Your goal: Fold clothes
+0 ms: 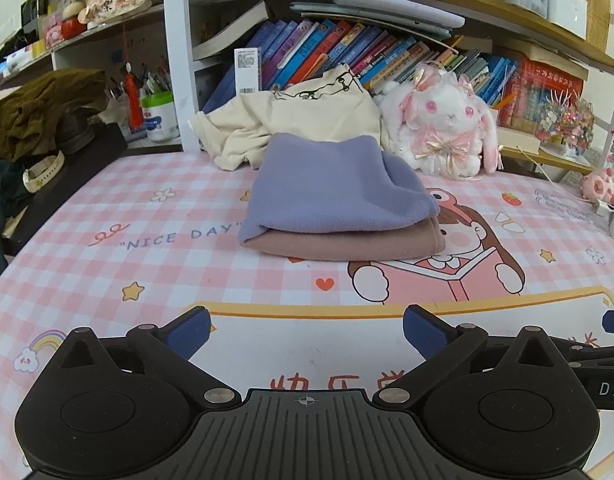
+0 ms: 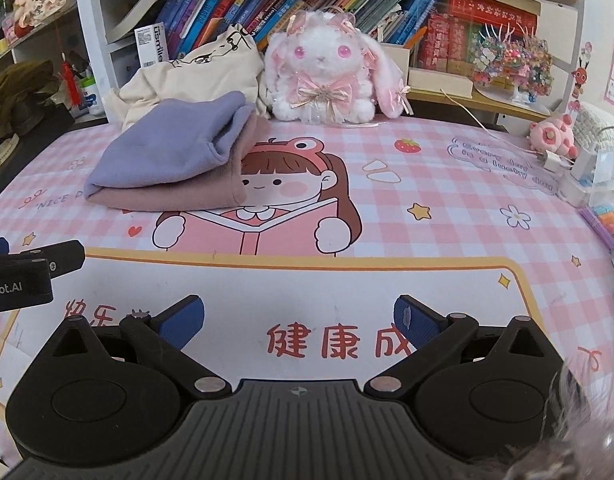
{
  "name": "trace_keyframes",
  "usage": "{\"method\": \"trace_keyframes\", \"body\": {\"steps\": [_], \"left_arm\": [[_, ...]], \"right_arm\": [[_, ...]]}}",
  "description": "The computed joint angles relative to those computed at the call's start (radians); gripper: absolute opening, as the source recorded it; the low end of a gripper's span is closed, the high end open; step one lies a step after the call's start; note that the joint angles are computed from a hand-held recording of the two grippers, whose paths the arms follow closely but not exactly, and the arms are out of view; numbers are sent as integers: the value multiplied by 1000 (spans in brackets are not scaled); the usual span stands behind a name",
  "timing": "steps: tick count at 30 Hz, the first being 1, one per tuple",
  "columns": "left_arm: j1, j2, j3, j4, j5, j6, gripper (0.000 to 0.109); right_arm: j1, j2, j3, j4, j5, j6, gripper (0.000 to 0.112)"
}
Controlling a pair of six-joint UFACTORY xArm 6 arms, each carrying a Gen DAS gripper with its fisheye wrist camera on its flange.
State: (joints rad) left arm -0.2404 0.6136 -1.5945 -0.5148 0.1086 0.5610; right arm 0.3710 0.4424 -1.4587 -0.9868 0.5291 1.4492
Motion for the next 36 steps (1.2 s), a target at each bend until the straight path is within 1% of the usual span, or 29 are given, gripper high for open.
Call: {"method": "trace_keyframes", "body": {"steps": [6,10,30,36], "left_arm": [[-4,-7,5,-41,8,42,103],[-6,-9,7,-45,6,54,103],[-2,4,-15,-29,23,44,103],[-1,8,-24,-76,41,80,103]], "right_arm": [[-2,1,2,10,-6,-1,103],[-3,4,0,24,-7,-11,103],[-1,29,-28,76,-5,-64,103],[-2,34,-33,95,-4,-81,103]]}}
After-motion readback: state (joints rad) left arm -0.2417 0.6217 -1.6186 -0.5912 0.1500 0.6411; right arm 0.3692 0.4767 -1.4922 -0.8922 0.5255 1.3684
